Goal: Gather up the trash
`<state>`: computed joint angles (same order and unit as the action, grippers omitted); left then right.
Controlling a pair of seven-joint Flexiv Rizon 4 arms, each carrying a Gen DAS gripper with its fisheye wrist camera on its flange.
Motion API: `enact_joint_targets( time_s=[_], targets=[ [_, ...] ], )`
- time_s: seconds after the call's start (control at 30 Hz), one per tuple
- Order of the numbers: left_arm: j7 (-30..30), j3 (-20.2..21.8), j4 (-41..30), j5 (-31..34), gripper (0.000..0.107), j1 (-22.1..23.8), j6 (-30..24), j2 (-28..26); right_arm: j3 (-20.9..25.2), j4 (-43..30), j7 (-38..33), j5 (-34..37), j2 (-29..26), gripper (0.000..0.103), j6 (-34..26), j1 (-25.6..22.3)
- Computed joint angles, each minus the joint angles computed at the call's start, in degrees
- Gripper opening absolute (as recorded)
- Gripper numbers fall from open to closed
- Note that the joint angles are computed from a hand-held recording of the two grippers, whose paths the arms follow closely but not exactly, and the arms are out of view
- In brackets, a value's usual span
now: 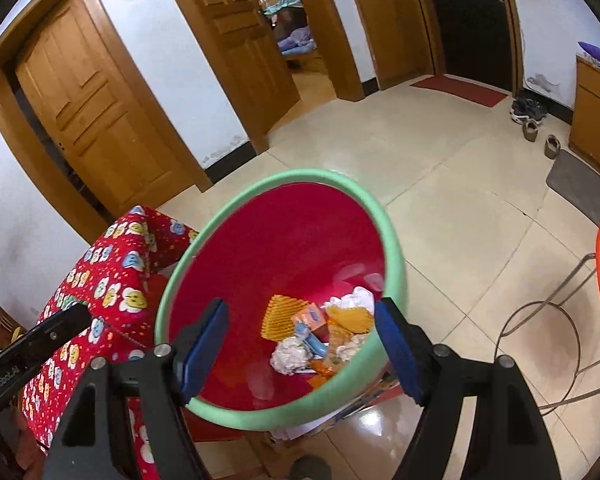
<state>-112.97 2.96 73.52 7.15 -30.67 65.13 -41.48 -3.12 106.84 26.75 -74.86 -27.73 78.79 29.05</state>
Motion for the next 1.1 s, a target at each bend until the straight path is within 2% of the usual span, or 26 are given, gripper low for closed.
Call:
enact_joint_targets(
  time_s=[0.2, 0.27, 0.4, 0.77, 0.97, 1.1],
  targets=[
    [1.67, -0.65, -3.73, -0.24, 0.052, -0.45, -1.54, -2.65, -0.47, 0.97, 2.79, -2.15, 0.24, 0.077, 1.3, -1.05],
    [0.56, 0.35, -4.41, 0.13, 0.066, -1.17, -1.78, -2.99, -0.41, 1.07, 3.21, -2.85, 0.22, 0.077, 1.64, -1.49],
    [-2.5, 2.54, -4.82, 1.85, 0.074, -2.23, -1.4, -2.98, -0.15, 0.9, 4.38, -3.65, 0.13, 0.077, 1.44, -1.86],
    [-7.85, 3.65, -0.22, 5.35, 0.075, -1.86, -1.78, 1.3, 1.03, 0.33, 6.15, -5.99, 0.75, 0.077, 0.96, -2.31],
    [-11.91, 4.67, 5.72, 7.95, 0.075, -1.79, -0.09, 6.19, 2.51, -0.07, 7.27, -9.24, 2.28, 0.079, -0.24, -2.27],
    [-16.94, 6.66, 9.8, 11.48, 0.075, -2.53, -0.13, 10.09, 3.96, -0.84, 4.88, -9.15, 2.63, 0.079, -1.91, -1.62]
  ],
)
